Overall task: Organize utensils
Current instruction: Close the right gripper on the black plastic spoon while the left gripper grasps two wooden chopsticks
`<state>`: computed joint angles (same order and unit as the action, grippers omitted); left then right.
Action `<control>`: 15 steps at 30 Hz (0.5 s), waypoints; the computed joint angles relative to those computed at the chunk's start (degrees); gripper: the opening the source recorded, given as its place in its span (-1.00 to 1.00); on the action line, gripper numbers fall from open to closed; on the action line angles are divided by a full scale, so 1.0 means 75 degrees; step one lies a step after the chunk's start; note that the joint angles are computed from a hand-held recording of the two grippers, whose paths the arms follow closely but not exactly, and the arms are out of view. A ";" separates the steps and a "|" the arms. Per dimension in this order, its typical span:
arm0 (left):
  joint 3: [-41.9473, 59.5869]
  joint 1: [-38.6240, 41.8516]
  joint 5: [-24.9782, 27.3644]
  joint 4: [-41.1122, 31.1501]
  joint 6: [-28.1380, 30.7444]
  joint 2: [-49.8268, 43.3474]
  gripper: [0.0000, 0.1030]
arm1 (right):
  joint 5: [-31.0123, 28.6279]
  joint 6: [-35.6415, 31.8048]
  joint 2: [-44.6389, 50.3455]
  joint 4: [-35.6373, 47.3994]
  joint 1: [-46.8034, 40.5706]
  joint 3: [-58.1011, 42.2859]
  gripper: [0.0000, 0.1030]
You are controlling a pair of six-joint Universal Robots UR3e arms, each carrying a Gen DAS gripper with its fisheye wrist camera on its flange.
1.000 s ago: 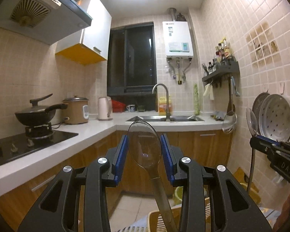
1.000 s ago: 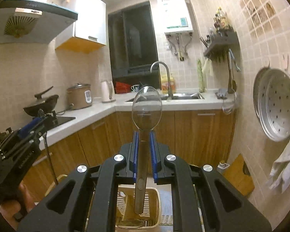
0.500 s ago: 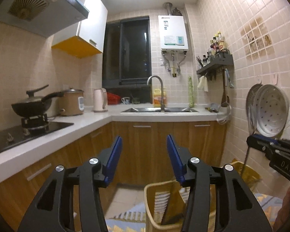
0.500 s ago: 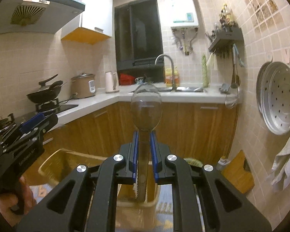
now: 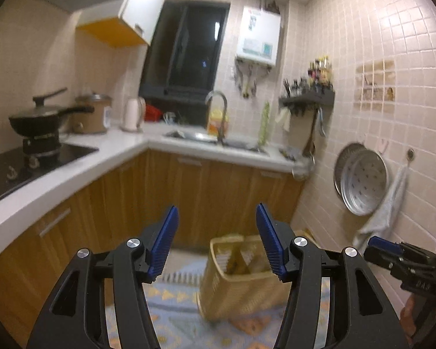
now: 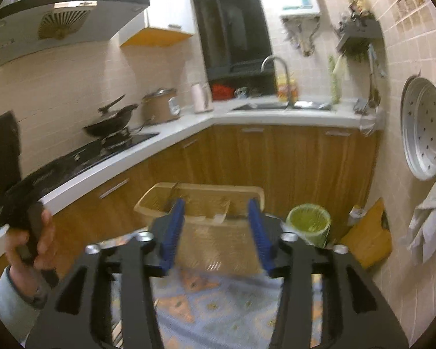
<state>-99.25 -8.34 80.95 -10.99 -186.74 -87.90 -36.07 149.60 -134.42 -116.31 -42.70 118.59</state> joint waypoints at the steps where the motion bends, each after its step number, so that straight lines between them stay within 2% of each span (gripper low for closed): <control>1: 0.0053 0.0069 -0.0142 -0.0559 0.0117 0.0201 0.05 | -0.0036 -0.0551 -0.0219 0.1189 -0.0106 -0.0308 -0.03; 3: 0.0008 0.0366 -0.0761 -0.1923 0.0480 0.0726 0.05 | -0.0609 -0.0791 -0.0217 0.2212 0.0165 -0.0711 -0.03; 4: -0.0073 0.0465 -0.0944 -0.2313 0.0617 0.0890 0.05 | -0.1128 -0.0698 -0.0062 0.2535 0.0519 -0.0887 -0.03; 7: -0.0500 0.0760 -0.1415 -0.3773 0.1187 0.1376 0.05 | -0.1767 -0.0843 0.0240 0.3606 0.1070 -0.1082 -0.03; 11: -0.1444 0.0971 -0.1561 -0.4356 0.1792 0.1754 0.02 | -0.2905 -0.0072 0.0768 0.3370 0.2359 -0.0692 -0.03; 15: -0.2232 0.1093 -0.1588 -0.4843 0.2341 0.1827 -0.06 | -0.3513 0.0476 0.1145 0.3080 0.3286 -0.0185 -0.10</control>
